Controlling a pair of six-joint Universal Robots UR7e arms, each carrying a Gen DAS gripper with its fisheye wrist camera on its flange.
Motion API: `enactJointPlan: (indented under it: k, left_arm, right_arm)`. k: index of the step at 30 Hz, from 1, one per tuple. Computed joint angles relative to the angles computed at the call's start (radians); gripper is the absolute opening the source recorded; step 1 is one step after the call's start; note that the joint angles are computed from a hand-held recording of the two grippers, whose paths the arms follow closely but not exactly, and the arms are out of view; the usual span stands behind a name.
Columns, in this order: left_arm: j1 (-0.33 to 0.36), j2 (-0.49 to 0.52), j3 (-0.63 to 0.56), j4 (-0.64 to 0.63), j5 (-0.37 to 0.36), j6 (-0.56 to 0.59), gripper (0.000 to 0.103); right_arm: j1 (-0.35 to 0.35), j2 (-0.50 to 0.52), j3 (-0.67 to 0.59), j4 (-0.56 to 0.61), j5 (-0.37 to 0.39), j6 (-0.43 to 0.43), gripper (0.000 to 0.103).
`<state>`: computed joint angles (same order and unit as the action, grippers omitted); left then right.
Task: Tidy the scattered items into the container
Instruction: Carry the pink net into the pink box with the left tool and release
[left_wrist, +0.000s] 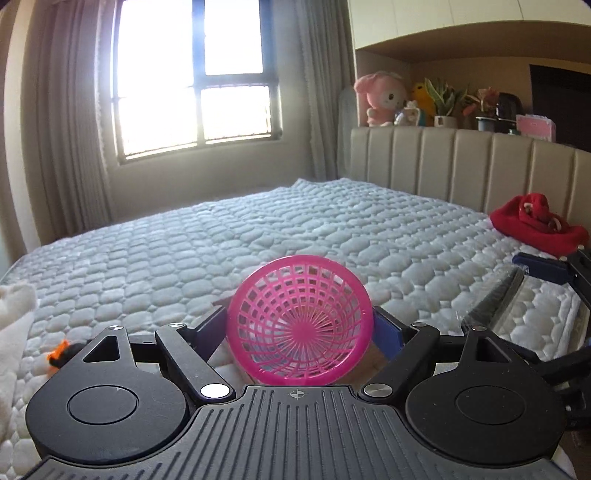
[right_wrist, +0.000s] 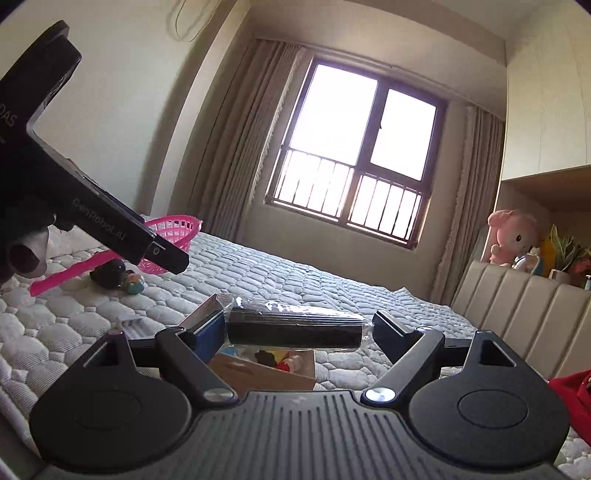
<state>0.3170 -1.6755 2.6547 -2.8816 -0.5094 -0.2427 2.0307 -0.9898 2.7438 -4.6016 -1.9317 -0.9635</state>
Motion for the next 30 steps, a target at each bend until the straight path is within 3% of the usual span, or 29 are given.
enactJointPlan:
  k: [3, 6, 10, 16, 17, 21, 26, 28, 30]
  left_arm:
    - [0.126, 0.155, -0.082, -0.245, -0.060, 0.191, 0.087]
    - [0.252, 0.255, -0.173, -0.372, -0.171, 0.301, 0.087]
    - [0.386, 0.341, -0.283, -0.428, -0.327, 0.369, 0.087]
    - [0.501, 0.478, -0.408, -0.473, -0.425, 0.456, 0.089]
    - [0.526, 0.484, -0.425, -0.454, -0.456, 0.451, 0.096]
    - [0.587, 0.456, -0.416, -0.416, -0.535, 0.416, 0.097]
    - [0.591, 0.361, -0.295, -0.465, -0.466, 0.356, 0.100]
    - [0.564, 0.299, -0.205, -0.500, -0.397, 0.354, 0.101]
    - [0.511, 0.245, -0.106, -0.537, -0.278, 0.357, 0.102]
  right_arm:
    - [-0.068, -0.028, -0.058, 0.093, 0.057, 0.017, 0.085]
    - [-0.111, -0.006, -0.129, 0.155, 0.081, 0.026, 0.085]
    - [-0.141, 0.059, -0.210, 0.192, 0.075, 0.038, 0.085]
    - [-0.183, 0.142, -0.319, 0.247, 0.072, 0.038, 0.085]
    - [-0.189, 0.152, -0.333, 0.264, 0.070, 0.042, 0.085]
    - [-0.214, 0.156, -0.346, 0.352, 0.067, 0.102, 0.090]
    - [-0.228, 0.170, -0.304, 0.306, 0.055, 0.107, 0.091]
    - [-0.223, 0.156, -0.283, 0.306, 0.049, 0.111, 0.091]
    - [-0.207, 0.145, -0.257, 0.303, 0.041, 0.111, 0.091]
